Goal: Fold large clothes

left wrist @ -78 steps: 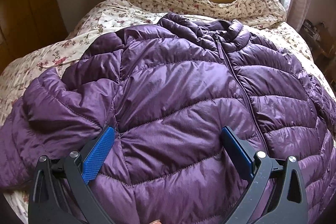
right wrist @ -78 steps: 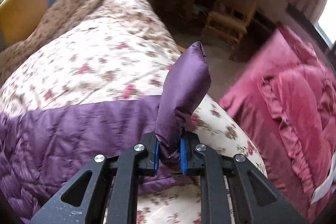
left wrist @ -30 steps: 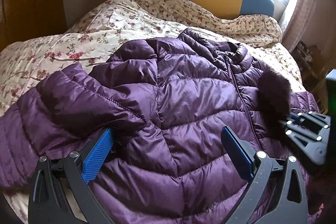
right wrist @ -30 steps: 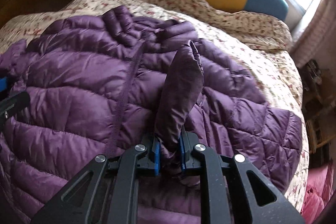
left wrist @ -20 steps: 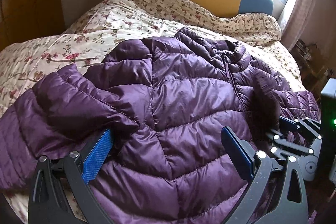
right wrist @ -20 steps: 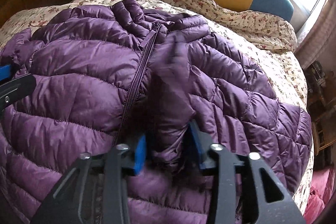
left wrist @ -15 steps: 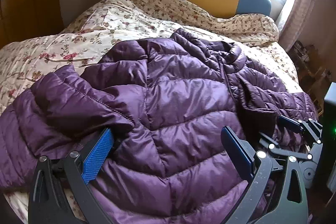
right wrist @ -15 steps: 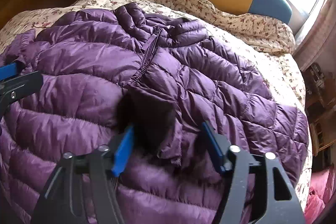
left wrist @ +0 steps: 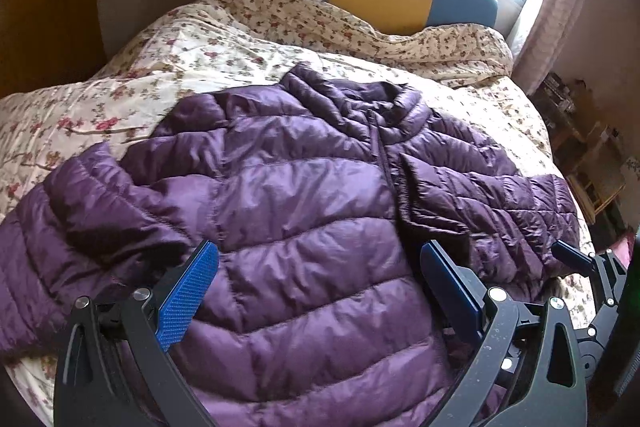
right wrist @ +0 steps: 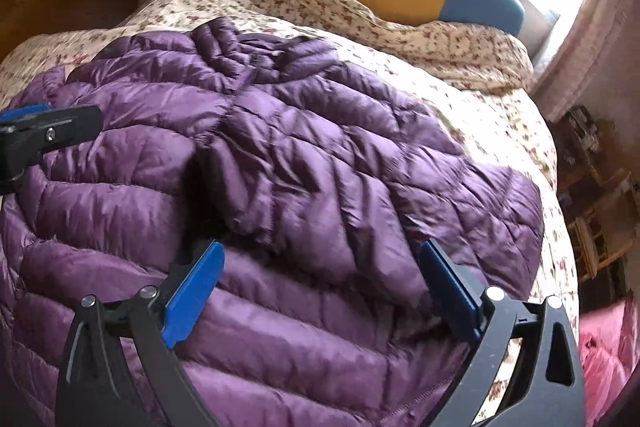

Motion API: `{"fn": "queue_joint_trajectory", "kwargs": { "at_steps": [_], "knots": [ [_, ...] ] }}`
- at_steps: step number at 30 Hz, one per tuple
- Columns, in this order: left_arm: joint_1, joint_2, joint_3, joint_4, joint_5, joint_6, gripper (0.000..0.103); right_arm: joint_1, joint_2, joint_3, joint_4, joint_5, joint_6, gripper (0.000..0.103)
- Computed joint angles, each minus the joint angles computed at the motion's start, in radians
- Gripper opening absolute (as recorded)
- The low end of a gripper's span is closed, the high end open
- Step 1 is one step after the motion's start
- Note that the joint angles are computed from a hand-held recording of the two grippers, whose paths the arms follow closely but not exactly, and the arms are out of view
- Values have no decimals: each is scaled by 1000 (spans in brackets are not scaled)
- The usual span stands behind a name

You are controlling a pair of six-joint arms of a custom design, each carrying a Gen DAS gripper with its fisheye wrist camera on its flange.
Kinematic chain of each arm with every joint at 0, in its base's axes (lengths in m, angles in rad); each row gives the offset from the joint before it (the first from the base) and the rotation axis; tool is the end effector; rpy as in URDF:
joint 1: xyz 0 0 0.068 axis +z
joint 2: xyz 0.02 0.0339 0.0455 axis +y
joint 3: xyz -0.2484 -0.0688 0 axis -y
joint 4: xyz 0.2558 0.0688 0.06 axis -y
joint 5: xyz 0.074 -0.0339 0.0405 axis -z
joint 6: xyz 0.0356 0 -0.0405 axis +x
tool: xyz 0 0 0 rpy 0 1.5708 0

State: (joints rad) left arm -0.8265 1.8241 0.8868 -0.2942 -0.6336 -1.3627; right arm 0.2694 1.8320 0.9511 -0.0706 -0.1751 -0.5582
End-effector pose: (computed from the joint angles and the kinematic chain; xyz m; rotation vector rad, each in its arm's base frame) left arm 0.2297 -0.2183 0.0865 -0.7754 2.3073 -0.0047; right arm 0.3420 0.1009 0.1056 -1.0708 2.2636 0.1022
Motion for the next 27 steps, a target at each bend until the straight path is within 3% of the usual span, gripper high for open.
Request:
{"fn": "queue_joint_trajectory", "kwargs": {
  "at_steps": [14,17,23,26,27],
  "knots": [
    [4,108,148,55,49,110,100,-151,57,135,-65,-40,138,101],
    [14,144,190,75,78,145,92,-167,95,186,-83,-33,168,101],
    [56,230,260,108,157,201,63,-170,146,249,-98,-21,191,101],
    [80,268,280,131,207,223,26,-162,179,285,-104,-14,201,101],
    [88,277,278,154,223,228,19,-160,187,291,-103,-11,203,101]
  ]
}}
